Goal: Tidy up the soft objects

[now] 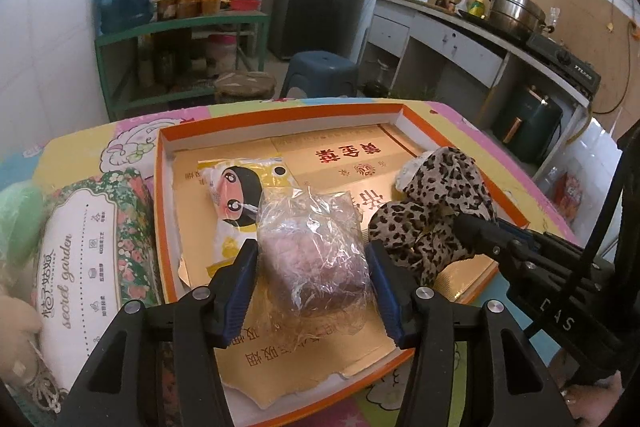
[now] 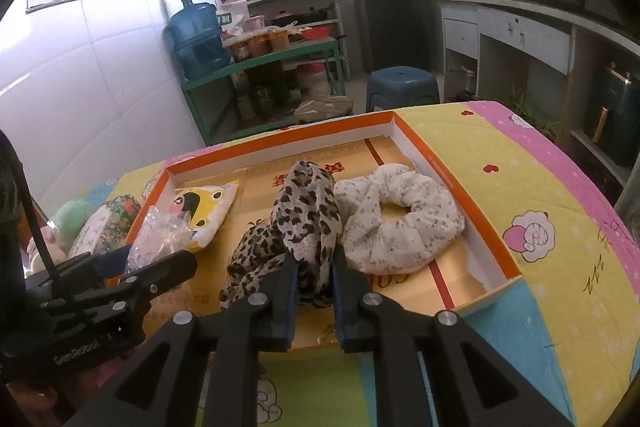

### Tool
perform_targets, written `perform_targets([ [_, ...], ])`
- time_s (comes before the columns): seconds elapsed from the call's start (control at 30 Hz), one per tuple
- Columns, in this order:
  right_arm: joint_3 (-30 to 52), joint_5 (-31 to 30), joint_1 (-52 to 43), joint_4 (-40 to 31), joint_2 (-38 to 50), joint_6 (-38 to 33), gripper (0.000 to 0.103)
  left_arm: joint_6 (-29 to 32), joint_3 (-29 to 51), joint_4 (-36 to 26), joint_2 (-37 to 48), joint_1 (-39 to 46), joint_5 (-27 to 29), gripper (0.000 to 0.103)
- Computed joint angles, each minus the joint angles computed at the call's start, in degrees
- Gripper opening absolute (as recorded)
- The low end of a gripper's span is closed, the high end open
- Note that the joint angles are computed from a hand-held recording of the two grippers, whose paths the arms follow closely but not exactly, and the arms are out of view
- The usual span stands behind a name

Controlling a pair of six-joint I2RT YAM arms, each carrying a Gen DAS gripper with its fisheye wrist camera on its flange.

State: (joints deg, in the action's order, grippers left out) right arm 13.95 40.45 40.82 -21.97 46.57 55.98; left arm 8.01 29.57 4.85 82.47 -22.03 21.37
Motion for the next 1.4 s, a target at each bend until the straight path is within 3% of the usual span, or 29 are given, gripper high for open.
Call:
perform_targets([
  [0.13,0.0,0.3,0.5,-0.7,0.0,0.9,0.021,0.5,0.1,-0.1,-0.1,-0.1,-0.4,0.057],
  [0.2,0.2,0.7,0.9,-1.5,-0.1,1.8,0.035,0.2,-0.1,0.2,-0.5,-0.3,-0.6,0.059],
  [0.27,0.4,2.0,2.3,-3.2,-1.1,3.7,0.056,-0.3,-0.7,0.3,-1.9,-0.6,-0.8,0.068],
  [0.3,0.3,2.7,3.1,-4.1,-2.1,4.6,0.057,-0.5,-1.0,0.5,-2.6,-0.5,-0.7,0.071],
  [0.33,0.3,3.4,3.7,-5.2,-2.9,5.4,0.058,-0.8,-1.4,0.8,-3.4,-0.2,-0.5,0.075],
  [0.57,2.3,7.6,9.0,-13.6,-4.7,13.4,0.058,-0.2,-3.1,-1.1,-9.2,1.7,2.3,0.075],
  [0.73,5.5,12.6,17.0,-22.4,-2.1,25.4,0.058,1.4,-5.0,-4.3,-16.0,3.8,4.6,0.075],
  [0.9,10.3,16.9,25.8,-32.3,4.4,39.4,0.058,3.4,-5.4,-9.5,-22.2,7.7,8.5,0.075],
  [1.1,17.3,19.1,34.4,-43.2,14.1,54.8,0.058,8.0,-3.7,-19.5,-27.8,16.3,17.6,0.075],
  [1.27,23.3,19.9,38.7,-48.8,21.9,61.9,0.058,12.8,-2.5,-25.8,-33.0,23.5,21.3,0.075],
  [1.4,27.7,20.4,39.8,-50.8,26.3,62.5,0.058,17.5,-0.6,-30.6,-34.2,29.6,23.9,0.075],
])
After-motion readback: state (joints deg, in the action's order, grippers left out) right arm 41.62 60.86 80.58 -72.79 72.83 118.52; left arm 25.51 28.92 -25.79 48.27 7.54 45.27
